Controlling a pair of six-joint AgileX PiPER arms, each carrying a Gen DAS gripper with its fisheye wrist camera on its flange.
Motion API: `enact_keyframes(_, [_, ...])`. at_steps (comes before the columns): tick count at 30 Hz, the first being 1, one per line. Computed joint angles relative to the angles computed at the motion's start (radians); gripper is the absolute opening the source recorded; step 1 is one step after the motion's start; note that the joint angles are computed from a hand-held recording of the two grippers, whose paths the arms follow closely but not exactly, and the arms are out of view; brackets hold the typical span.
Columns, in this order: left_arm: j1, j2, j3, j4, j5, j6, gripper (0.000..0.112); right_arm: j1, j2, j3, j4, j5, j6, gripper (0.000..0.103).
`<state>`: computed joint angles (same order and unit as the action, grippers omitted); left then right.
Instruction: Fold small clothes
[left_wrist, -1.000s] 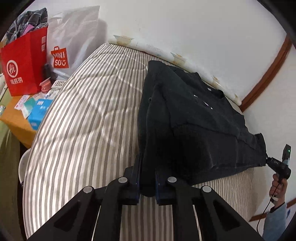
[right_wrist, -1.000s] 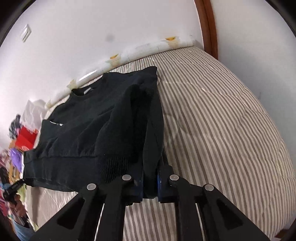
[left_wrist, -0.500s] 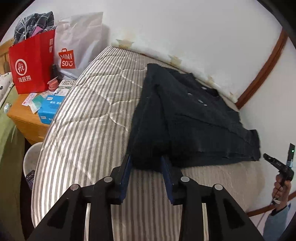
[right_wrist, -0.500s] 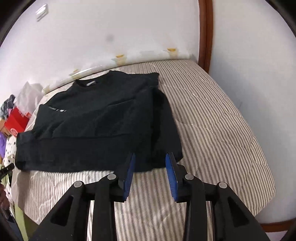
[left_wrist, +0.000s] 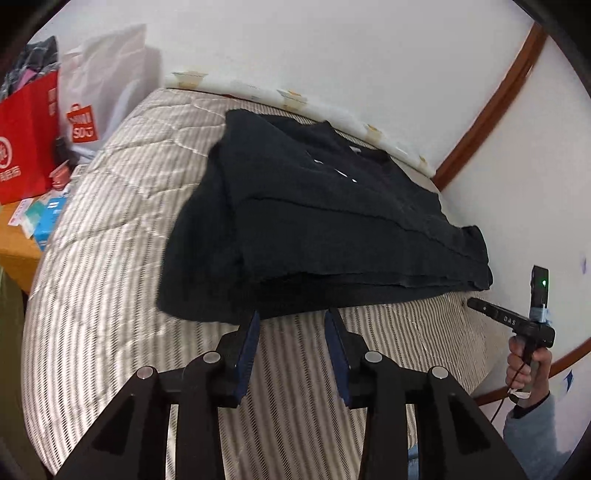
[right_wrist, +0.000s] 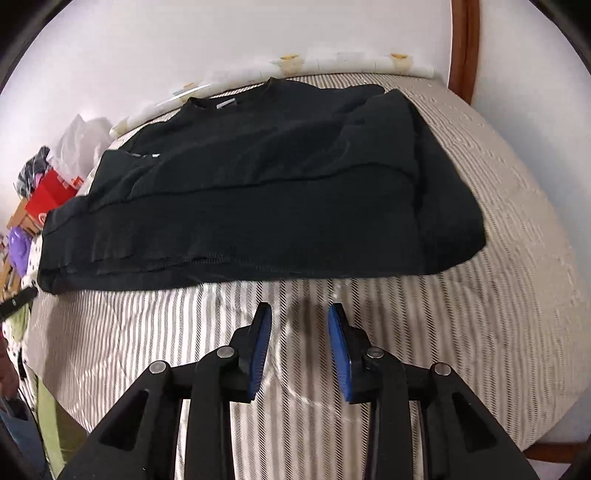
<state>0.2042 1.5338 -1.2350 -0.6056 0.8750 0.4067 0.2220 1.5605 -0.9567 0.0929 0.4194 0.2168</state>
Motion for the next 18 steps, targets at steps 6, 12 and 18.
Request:
enact_keyframes(6, [-0.066, 0.079, -0.078, 0.022, 0.013, -0.035, 0.032, 0.027, 0.03, -0.047, -0.009, -0.007, 0.042, 0.016])
enact_keyframes(12, [-0.14, 0.164, -0.173, 0.132, 0.021, -0.134, 0.032, 0.027, 0.059, -0.087, -0.001, -0.009, 0.039, 0.015])
enact_keyframes(18, [-0.163, 0.199, -0.269, 0.196, 0.052, -0.212, 0.032, 0.043, 0.078, -0.133, -0.069, 0.01, 0.12, 0.014])
